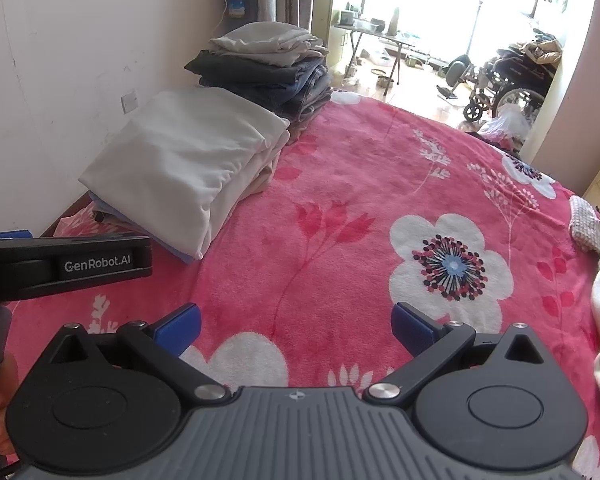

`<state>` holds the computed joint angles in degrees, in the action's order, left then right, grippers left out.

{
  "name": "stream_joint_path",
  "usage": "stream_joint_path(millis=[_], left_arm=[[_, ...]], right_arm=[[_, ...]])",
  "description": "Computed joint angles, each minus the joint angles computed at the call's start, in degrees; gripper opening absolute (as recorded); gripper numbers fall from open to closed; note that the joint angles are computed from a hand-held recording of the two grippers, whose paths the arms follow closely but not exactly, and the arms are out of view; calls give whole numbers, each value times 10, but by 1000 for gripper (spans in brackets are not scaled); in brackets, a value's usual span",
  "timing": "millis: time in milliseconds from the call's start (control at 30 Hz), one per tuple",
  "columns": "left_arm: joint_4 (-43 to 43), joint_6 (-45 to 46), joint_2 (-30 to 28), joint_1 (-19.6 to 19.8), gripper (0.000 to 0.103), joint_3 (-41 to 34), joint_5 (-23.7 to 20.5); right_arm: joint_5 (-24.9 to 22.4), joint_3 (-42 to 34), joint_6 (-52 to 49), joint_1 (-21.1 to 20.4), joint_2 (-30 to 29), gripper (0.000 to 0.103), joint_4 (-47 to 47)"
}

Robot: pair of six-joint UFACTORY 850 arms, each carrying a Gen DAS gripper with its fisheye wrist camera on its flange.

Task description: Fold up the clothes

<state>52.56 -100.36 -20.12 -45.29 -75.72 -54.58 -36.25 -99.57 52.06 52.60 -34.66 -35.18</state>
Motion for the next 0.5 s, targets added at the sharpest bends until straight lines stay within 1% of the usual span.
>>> stream_joint_path(millis=[500], left_arm=[[1, -3, 1, 0, 103, 3, 3]], right_arm=[[2, 2, -5, 0, 1, 103, 3]])
